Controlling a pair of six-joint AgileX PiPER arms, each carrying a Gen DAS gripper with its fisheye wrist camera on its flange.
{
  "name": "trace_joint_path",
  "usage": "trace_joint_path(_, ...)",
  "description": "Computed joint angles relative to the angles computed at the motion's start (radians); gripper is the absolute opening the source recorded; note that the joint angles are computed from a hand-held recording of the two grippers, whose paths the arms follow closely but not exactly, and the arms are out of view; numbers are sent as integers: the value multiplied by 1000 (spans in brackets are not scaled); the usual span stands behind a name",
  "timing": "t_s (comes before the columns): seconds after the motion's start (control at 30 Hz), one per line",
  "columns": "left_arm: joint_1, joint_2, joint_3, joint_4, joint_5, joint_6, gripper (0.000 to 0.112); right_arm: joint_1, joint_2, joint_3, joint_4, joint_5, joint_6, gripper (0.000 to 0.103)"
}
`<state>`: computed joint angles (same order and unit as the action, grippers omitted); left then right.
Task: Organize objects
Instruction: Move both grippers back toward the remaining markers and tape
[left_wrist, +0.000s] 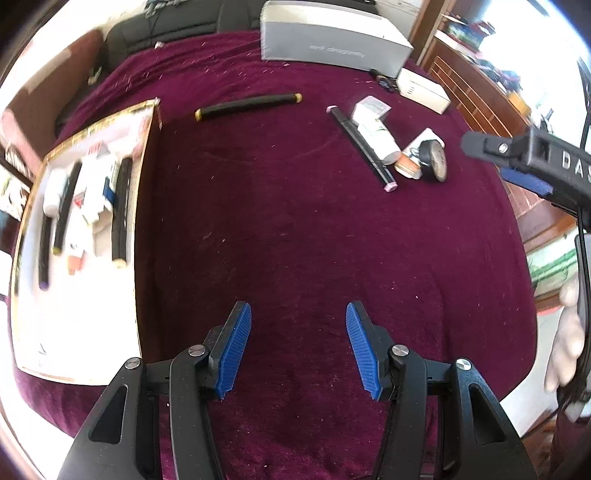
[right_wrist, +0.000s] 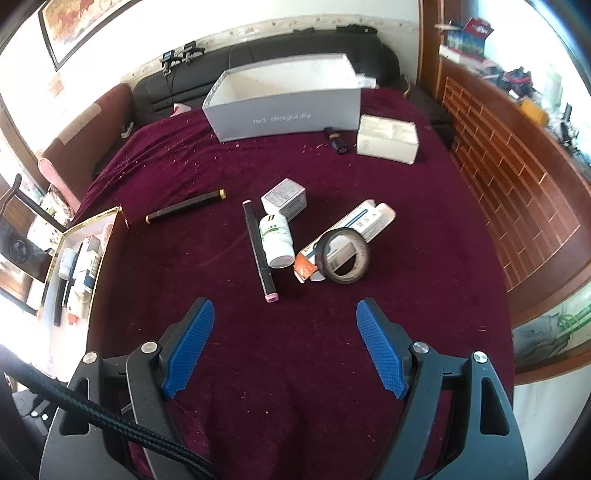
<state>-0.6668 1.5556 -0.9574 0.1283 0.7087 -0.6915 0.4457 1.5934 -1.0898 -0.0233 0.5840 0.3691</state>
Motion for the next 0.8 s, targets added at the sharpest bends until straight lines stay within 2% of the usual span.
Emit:
trace_joint_path(0.1,47,-11,32,-55,-39,46,48,-59,58,-92,57,46,-55,80)
trace_joint_path(0.2,81,-20,55,-115,-69,103,48,-129,148,-233,177,120,-144,80)
trace_joint_path(0.33,113,-39,94,-180,-110,165,48,-140,325,-456,204,239,-172,80)
trace_joint_path(0.5,171,-69,141,-262,-146,244,48,-115,498,-638,292,348,-230,80)
trace_joint_path(0.63,217,-91,165,-295,-157,284,48,-132,577,-673,528,401,-361,80)
trace_joint_path(0.7,235,-92,169,-308,-161,300,48,-111,607,-714,505,414,-344,80)
trace_joint_path(0.77,247,-93,171,-329,-166,327,48,-78,641,-777,397,425,-276,80)
trace_joint_path(0.8,259,-94,169,-347,-169,354,48,-73,650,-789,390,417,-275,83)
